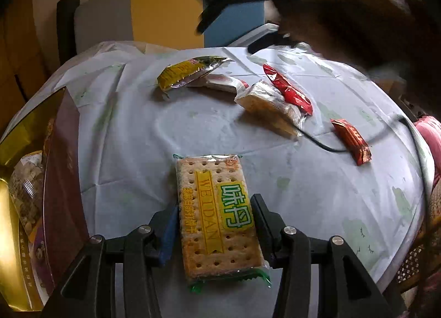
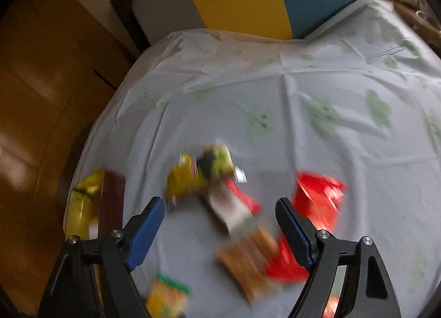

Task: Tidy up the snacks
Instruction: 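Grasp the yellow snack packet with the right tool while the left tool holds the cracker pack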

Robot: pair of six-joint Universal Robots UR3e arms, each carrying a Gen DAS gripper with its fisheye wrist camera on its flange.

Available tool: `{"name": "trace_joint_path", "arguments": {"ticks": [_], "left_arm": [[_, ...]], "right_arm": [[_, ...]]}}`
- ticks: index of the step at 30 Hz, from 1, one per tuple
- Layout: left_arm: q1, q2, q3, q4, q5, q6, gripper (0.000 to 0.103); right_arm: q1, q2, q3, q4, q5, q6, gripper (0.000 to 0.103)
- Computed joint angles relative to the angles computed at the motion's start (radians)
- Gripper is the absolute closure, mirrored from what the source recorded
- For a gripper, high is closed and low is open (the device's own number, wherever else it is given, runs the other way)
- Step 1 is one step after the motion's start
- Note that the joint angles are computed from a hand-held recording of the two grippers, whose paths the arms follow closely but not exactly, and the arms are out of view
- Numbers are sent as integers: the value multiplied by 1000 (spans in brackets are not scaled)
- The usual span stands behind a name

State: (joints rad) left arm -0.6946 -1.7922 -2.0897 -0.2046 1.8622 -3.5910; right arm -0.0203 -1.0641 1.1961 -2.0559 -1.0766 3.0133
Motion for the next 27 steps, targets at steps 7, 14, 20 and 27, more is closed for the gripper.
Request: {"name": "trace_joint_path", "arguments": {"ticks": [7, 14, 20, 27], "left_arm": [[-2, -1, -15, 29, -2, 17, 53], [-1, -3, -27, 53, -4, 19, 53], [-1, -11, -23, 59, 1, 18, 53], [10, -3, -42, 78, -14, 27, 53]], "right_arm": [[108, 232, -304, 111, -62, 49, 25], [107, 7, -38, 318, 86, -319, 40], [144, -105, 54, 256, -44, -397, 30], [297, 141, -307, 195, -218, -375, 20]]}}
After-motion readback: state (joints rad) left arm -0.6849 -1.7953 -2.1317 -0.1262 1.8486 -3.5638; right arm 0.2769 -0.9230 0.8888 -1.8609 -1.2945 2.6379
